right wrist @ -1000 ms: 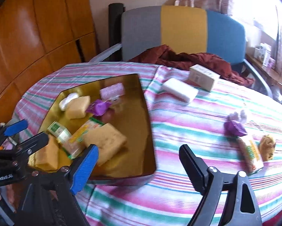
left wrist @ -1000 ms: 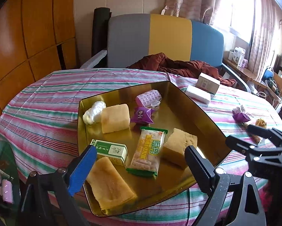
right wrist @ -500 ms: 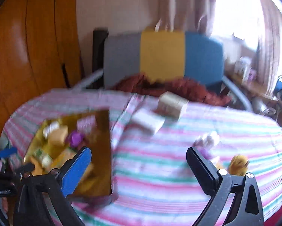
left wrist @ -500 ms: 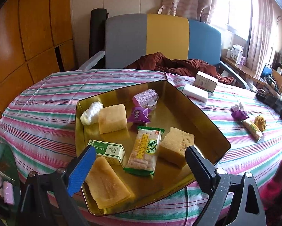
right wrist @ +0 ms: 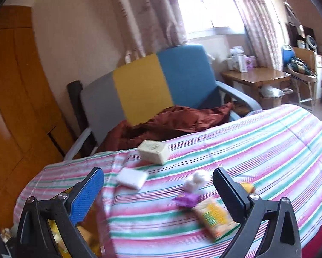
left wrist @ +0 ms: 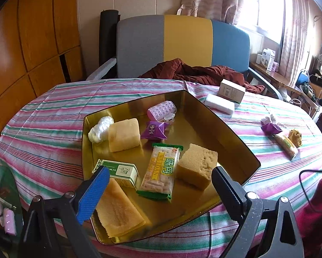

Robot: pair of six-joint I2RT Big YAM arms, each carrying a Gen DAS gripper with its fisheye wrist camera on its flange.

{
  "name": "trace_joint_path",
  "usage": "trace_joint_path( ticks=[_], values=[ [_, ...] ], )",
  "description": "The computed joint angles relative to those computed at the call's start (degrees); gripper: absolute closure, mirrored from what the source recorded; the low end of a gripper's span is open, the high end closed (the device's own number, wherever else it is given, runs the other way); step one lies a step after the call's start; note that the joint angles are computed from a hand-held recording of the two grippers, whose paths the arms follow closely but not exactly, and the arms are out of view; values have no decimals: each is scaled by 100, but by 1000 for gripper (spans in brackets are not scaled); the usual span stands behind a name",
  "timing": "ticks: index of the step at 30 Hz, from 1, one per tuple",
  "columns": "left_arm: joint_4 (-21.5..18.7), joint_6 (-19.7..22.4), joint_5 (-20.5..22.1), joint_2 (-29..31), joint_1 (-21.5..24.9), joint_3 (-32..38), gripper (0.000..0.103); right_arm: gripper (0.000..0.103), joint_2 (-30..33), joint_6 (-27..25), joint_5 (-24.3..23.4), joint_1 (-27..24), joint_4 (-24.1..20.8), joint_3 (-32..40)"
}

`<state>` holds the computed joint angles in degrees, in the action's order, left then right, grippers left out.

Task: Organize objects
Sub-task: 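Move the right tool to the yellow knitted toy while the left moves to the purple candy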

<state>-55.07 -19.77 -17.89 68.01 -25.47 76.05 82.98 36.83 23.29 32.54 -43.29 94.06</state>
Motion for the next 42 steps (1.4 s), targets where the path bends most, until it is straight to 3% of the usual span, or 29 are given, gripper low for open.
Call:
trace_joint_path(
  ticks=[5, 9, 10, 13, 17, 32, 42],
  values=[
    [-47, 12, 6, 36, -16, 17, 7, 0, -33, 153, -10, -533, -259, -289],
    [-124, 14, -52, 122, -60, 87, 7, 0, -155, 1161, -609, -1059, -535, -757],
    [-145, 9, -71, 161, -79, 117, 7, 0, -268, 1439, -632, -1146, -407, -913],
    [-174, 4, -55, 252, -127, 178, 7, 0, -438, 1802, -517, -1205, -420, -1094],
    [-214, 100, -103, 401, -240, 333, 7, 0, -493, 2112, -803, -1290, -460, -1205],
    [1, 843, -172, 1109, -657, 1306, 4, 0, -97, 1894, -1066, -1272, -1131, -789],
    [-15, 1258, -40, 1618, -881, 1834, 4, 0, -113, 2151, -1248, -1381, -1187, -862]
  ],
)
